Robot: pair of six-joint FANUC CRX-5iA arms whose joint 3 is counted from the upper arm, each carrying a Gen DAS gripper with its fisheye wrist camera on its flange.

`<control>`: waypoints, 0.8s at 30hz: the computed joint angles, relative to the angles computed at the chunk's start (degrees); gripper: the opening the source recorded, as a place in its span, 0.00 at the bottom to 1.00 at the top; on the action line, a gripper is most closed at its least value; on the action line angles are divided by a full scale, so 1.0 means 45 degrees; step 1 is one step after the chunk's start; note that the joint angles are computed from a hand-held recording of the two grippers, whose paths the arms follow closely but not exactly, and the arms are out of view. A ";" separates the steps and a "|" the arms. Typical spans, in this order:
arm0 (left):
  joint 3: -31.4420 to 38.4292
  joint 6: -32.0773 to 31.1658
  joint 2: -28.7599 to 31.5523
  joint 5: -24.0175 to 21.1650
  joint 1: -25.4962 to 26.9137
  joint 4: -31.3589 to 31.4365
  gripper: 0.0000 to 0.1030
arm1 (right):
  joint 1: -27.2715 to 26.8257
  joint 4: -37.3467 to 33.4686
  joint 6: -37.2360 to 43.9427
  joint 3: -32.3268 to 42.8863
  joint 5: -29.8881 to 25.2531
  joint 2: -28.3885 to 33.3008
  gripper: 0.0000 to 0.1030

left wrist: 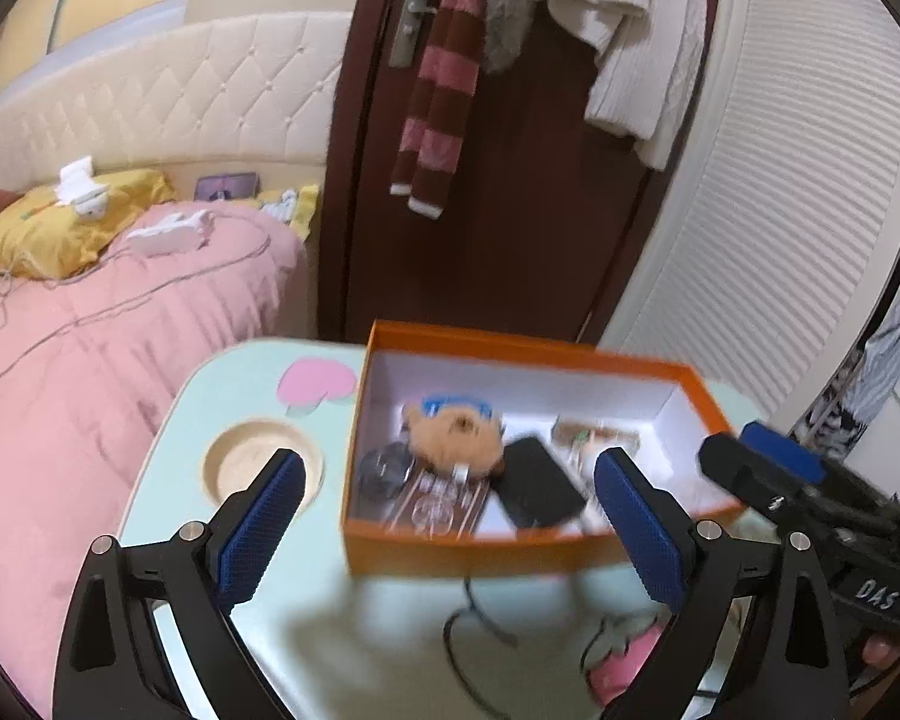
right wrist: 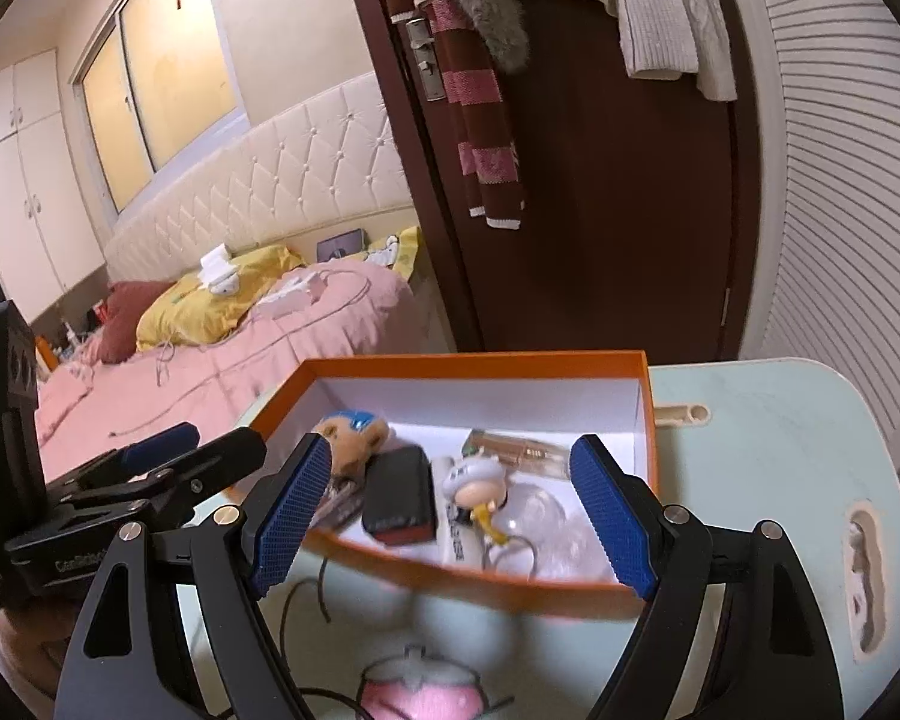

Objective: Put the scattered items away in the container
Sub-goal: 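Withdraw both open tools from the orange box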

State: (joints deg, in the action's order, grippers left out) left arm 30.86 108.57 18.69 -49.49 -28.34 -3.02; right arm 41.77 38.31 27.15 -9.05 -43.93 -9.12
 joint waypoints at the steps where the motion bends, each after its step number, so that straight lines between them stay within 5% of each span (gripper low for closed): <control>1: -0.0168 0.0009 -0.0122 -0.0069 -0.0051 -0.0043 0.94 | 0.0108 0.0050 -0.0041 -0.0071 -0.0121 -0.0083 0.80; 13: -0.0606 0.0970 -0.0201 -0.1574 -0.0679 -0.1418 0.94 | 0.1370 0.0119 -0.0961 -0.0460 -0.3353 -0.0262 0.80; 18: 0.0002 0.0696 0.0429 -0.2638 -0.0599 -0.1006 0.95 | 0.1000 -0.1272 -0.0479 0.0369 -0.4601 0.0257 0.80; 24: 0.0573 0.0725 0.0748 -0.3186 -0.1087 -0.2066 0.99 | 0.0851 -0.1887 0.0138 0.0802 -0.5438 0.0671 0.83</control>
